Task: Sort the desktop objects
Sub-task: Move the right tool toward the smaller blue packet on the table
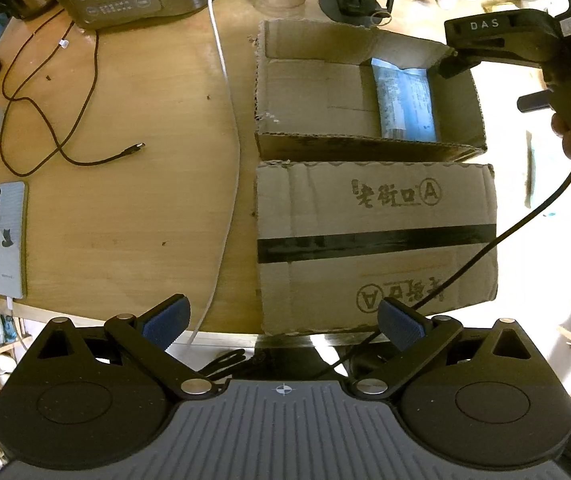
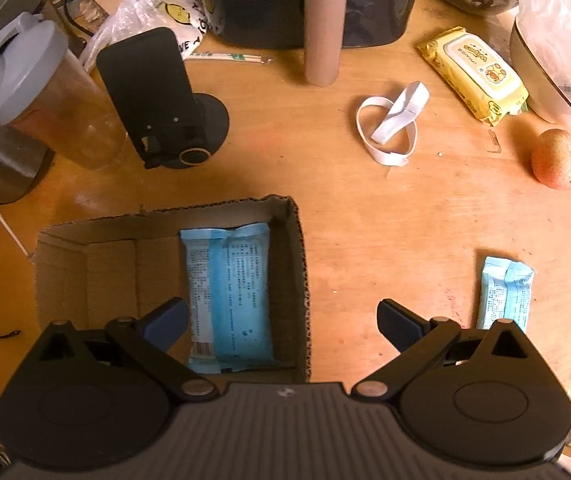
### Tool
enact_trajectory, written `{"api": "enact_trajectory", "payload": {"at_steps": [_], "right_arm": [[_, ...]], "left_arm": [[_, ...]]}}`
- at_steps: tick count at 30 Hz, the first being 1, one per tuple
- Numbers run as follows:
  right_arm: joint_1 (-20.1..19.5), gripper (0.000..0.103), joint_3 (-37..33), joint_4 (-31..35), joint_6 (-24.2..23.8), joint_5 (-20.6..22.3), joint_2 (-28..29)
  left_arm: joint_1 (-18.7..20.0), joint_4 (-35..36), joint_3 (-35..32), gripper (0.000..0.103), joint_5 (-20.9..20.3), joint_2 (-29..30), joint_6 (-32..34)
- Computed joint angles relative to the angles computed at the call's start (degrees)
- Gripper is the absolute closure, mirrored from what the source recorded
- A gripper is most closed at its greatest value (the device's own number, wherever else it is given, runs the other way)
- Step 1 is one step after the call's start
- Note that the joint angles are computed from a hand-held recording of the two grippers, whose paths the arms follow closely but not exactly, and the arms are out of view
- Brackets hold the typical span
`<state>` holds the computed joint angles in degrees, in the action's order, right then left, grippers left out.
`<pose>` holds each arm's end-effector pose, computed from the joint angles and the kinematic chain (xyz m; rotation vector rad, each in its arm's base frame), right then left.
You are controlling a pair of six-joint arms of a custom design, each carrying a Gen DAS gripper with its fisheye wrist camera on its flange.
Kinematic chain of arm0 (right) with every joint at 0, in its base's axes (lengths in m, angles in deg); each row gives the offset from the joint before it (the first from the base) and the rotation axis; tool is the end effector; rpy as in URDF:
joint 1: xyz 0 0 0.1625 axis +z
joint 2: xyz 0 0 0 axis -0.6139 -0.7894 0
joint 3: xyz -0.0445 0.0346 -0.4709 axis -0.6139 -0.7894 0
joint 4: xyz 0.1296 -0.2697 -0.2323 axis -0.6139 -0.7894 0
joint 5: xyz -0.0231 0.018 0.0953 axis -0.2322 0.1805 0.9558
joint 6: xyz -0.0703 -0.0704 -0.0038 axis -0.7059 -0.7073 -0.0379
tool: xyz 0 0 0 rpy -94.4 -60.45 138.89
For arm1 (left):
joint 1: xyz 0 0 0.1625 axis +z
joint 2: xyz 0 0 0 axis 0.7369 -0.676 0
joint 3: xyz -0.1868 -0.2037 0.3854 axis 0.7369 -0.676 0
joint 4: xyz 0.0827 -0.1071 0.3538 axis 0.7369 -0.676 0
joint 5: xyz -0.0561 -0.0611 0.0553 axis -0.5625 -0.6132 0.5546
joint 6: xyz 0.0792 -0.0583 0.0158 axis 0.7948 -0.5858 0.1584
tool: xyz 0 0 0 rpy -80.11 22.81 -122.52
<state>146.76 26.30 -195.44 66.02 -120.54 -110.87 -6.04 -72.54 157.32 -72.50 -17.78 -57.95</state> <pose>0.2997 -0.6532 0.0041 0.6982 -2.3717 -0.0978 -0.1748 -0.3955 0.2019 -0.6958 2.3188 -0.3224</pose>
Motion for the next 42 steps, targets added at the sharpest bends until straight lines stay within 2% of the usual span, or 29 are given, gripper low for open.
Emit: {"api": "enact_trajectory", "payload": {"at_steps": [42], "right_arm": [[-4.0, 0.000, 0.8, -1.4, -1.0, -1.5, -3.4]], "left_arm": [[-0.6, -1.1, -3.7, 0.000, -1.0, 5.8, 2.7]]}}
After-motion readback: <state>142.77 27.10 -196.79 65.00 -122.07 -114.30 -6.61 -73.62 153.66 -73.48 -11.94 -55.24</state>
